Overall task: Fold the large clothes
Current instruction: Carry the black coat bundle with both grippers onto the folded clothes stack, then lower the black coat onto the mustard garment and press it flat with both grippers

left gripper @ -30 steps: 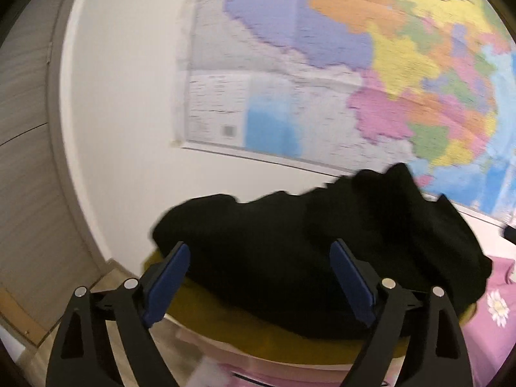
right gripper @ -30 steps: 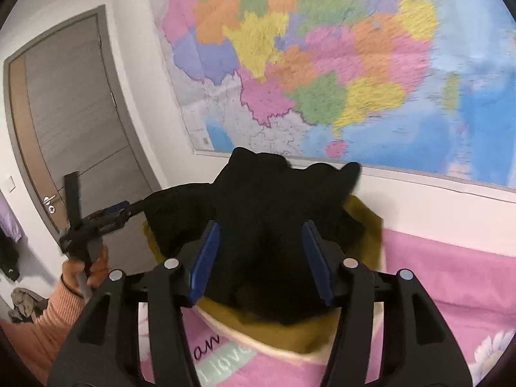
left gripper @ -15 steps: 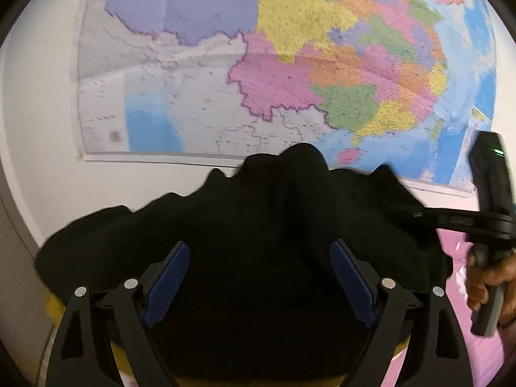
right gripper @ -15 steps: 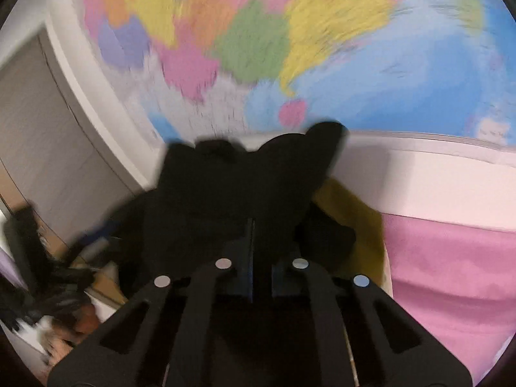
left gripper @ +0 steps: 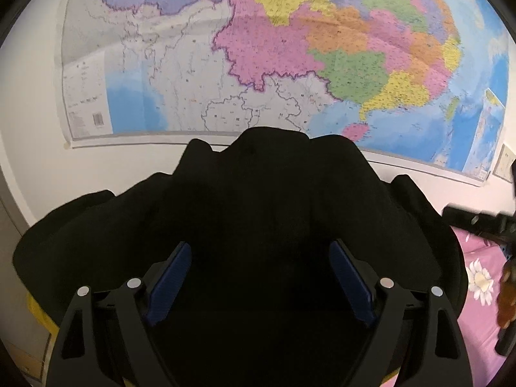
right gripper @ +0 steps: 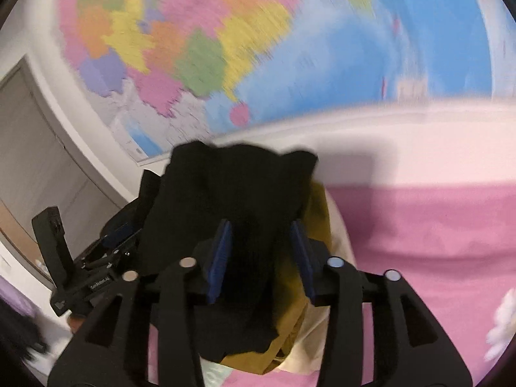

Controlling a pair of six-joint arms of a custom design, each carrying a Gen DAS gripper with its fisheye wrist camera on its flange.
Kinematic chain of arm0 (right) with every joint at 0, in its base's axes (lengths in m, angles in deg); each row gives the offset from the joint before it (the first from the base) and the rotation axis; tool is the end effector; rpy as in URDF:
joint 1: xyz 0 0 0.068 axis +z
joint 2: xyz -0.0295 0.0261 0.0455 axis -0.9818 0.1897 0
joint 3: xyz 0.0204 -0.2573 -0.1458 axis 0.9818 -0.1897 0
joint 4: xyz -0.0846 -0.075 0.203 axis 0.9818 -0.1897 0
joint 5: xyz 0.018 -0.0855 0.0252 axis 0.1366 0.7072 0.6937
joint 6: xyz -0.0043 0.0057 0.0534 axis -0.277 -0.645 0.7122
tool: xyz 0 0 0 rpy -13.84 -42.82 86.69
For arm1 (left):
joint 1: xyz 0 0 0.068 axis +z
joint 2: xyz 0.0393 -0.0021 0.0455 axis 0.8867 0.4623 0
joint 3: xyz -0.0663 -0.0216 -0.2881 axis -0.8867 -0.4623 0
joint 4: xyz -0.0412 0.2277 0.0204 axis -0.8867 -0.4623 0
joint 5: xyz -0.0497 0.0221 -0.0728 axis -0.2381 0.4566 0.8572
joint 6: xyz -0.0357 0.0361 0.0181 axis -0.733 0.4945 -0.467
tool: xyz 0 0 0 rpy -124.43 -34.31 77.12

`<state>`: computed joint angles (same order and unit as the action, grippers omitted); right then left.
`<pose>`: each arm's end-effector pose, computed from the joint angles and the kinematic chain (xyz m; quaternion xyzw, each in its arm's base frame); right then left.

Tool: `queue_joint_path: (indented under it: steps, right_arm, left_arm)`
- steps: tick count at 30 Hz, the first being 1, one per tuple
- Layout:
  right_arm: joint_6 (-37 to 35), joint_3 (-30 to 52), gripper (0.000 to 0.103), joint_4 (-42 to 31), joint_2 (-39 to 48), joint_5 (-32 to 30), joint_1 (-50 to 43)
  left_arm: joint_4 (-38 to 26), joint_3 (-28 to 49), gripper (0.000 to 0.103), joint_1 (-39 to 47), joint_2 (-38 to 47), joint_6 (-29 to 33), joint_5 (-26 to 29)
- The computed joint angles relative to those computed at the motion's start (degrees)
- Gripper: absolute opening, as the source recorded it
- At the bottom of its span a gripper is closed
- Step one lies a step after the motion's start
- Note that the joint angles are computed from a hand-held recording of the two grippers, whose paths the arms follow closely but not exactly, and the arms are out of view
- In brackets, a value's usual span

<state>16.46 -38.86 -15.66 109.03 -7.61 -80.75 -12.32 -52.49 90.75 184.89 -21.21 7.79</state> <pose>0.2414 0.0028 0.2185 0.1071 0.8520 0.2082 0.4683 0.2196 0.0964 0.1375 0.0209 0.8733 -0.0828 0.4797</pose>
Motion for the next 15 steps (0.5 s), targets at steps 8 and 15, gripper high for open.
queue_joint_path:
  steps: [8,15]
  right_arm:
    - [-11.5,1.2,0.048,-0.2,-2.5,12.5,15.1]
    - [-9.4,5.4,0.051,2.5,11.3,12.3,16.5]
  left_arm:
    - [6.4,-7.5,0.086,4.0,-5.6,0.8,0.6]
    - [4.4,-4.8,0.087,8.1,0.4,2.3,1.8]
